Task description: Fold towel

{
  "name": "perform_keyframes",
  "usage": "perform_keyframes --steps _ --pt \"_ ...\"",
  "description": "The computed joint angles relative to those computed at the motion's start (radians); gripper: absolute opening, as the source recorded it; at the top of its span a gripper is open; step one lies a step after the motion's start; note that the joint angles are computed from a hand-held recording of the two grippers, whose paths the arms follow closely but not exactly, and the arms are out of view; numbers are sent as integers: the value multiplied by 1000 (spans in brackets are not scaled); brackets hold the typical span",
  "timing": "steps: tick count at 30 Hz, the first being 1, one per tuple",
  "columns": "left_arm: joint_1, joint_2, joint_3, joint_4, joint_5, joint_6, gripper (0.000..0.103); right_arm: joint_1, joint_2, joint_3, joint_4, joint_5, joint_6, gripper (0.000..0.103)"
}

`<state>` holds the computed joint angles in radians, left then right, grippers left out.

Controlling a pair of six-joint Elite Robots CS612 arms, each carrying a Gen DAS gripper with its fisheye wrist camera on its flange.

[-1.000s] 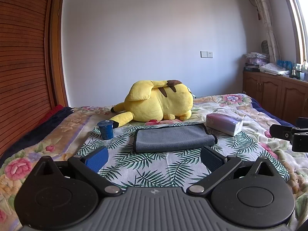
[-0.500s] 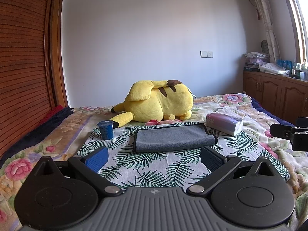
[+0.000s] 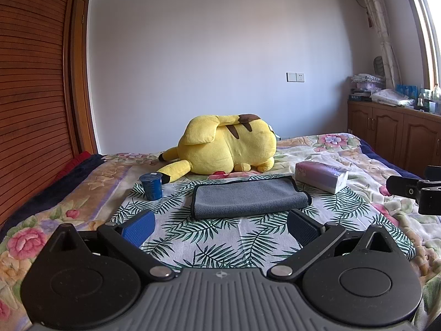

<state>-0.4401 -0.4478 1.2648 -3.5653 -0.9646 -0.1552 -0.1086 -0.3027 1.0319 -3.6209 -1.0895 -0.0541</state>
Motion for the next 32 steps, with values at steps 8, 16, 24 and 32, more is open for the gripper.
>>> perform_keyframes --steps 8,16,24,32 --pt "0 0 -1 0 0 1 103 0 0 0 1 0 0 103" --pt "2 1 0 -1 1 6 103 -1 0 -1 0 1 1 103" --pt "4 0 4 -4 -1 9 103 -1 1 -2 1 1 0 103" --pt "5 1 4 -3 0 12 103 -1 1 -2 1 1 0 103"
